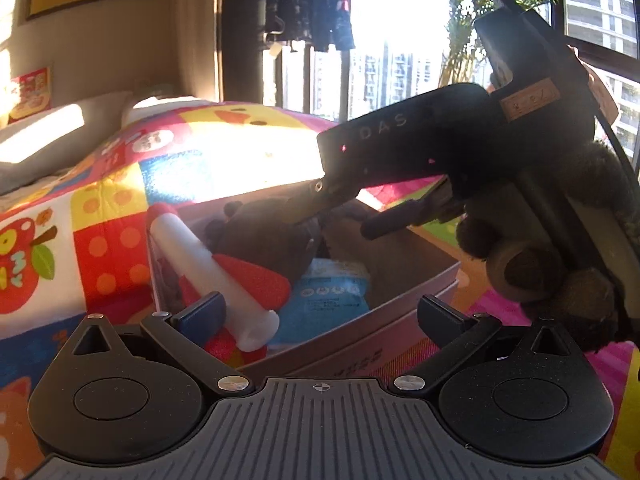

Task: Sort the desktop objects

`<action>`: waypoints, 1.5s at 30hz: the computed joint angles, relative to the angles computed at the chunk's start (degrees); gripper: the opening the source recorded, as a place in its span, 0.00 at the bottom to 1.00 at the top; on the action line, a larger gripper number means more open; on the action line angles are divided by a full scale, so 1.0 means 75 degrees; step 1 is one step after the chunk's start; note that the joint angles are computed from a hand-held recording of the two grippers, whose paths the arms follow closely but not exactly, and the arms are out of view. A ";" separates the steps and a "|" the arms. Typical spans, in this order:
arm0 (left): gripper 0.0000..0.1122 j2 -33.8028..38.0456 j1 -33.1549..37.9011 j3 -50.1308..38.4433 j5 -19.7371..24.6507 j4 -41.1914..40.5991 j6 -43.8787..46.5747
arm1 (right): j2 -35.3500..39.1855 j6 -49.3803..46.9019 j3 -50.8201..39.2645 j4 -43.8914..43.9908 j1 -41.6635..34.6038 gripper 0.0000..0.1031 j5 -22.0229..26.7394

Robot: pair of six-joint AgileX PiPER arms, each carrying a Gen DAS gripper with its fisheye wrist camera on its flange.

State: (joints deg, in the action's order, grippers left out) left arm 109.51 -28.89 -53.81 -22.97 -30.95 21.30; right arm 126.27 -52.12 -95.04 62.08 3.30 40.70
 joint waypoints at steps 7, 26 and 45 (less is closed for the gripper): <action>0.92 -0.0205 -0.0211 0.0430 -0.0415 -0.0404 0.0075 | -0.0924 -0.1560 0.1488 0.1478 -0.0303 0.88 -0.0548; 0.92 -0.0267 -0.0356 0.1735 -0.2171 0.0092 -0.1924 | -0.0259 -0.1111 0.1931 0.1781 -0.0764 1.00 0.0264; 0.92 -0.1717 -0.1130 0.3849 -0.2870 -0.2133 -0.1243 | -0.1560 -0.3132 0.3945 0.3239 0.0158 1.00 -0.0777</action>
